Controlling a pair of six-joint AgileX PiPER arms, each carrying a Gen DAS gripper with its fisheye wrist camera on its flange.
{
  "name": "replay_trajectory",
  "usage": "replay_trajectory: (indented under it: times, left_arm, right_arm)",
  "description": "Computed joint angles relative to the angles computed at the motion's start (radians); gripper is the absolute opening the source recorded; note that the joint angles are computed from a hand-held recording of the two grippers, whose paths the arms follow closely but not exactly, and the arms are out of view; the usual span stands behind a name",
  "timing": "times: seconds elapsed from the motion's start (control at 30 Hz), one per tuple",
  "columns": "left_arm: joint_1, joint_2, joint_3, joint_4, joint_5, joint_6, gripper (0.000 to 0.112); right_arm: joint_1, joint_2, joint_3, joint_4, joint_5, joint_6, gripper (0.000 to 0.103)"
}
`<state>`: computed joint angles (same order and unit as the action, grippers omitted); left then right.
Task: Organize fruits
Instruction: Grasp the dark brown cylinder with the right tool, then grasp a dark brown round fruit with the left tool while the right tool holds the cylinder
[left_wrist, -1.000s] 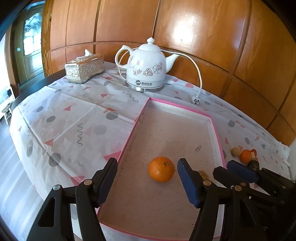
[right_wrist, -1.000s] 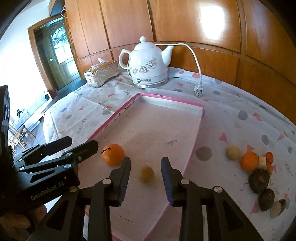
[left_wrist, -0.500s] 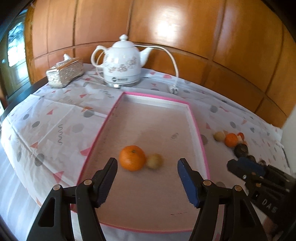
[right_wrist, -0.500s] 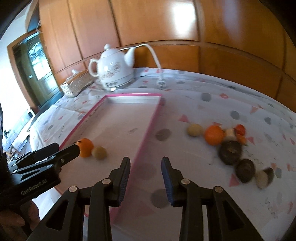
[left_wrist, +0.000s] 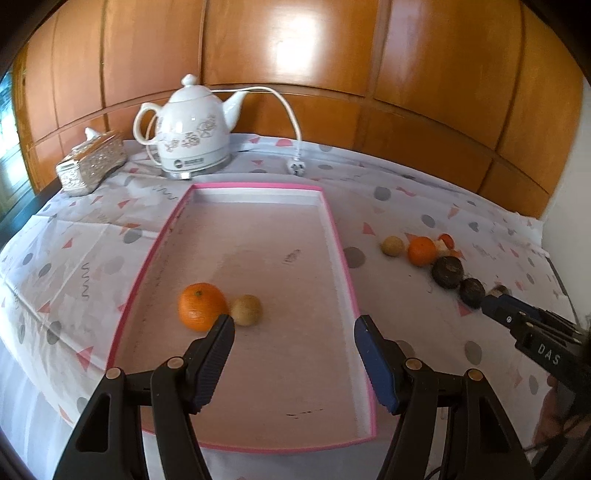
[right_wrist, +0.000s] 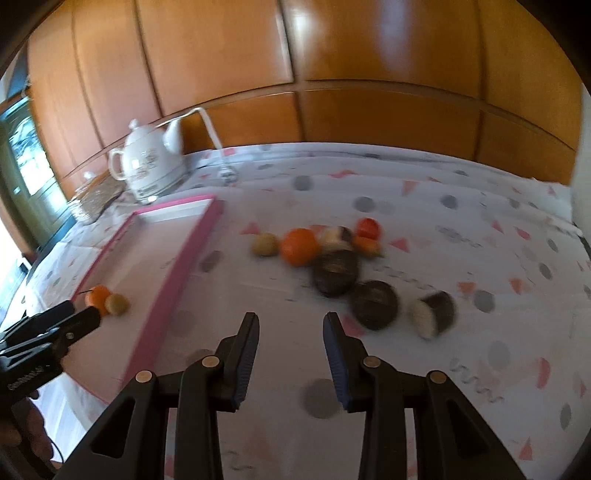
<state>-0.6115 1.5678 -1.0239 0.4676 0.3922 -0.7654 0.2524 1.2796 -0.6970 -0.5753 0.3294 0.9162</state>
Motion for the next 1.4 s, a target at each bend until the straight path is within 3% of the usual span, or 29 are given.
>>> replay_trajectory:
  times: [0.2,0.33,0.7,0.87,0.97,1.03,1.07,1.4]
  left_arm:
    - [-0.028,0.025,-0.030,-0.081,-0.001,0.103,0.068]
    - [-0.038,0.045,-0.055,-0.177,-0.003,0.208,0.068]
    - [-0.063,0.104,-0.114,-0.388,0.004,0.448,0.068]
    - [-0.075,0.129,-0.148,-0.490,0.009,0.561,0.068]
    - [-0.091,0.155,-0.183,-0.504,0.019,0.576,0.068]
    - [-0.101,0.177,-0.213,-0.512,0.029,0.581,0.068]
    - [-0.102,0.188,-0.228,-0.532,0.036,0.598,0.068]
    - [-0.158,0.339,-0.435,-0.613,0.121,0.652,0.063]
  right_arm:
    - [-0.094,-0.047,0.057,0.000,0.005,-0.007,0.043]
    - [-0.176,-0.077,0.085,0.015,0.001,-0.032,0.057]
    - [-0.319,0.008,0.078,0.125,-0.076,-0.219,0.057]
    - [-0.328,0.076,0.053,0.017,-0.099,-0.187,0.057]
    - [-0.327,0.110,0.042,-0.068,-0.105,-0.134,0.050]
    - [-0.329,0.124,0.039,-0.097,-0.111,-0.119,0.033]
    - [-0.333,0.125,0.040,-0.081,-0.117,-0.139,0.030]
    - [-0.389,0.095,0.070,0.155,-0.154,-0.385,0.029]
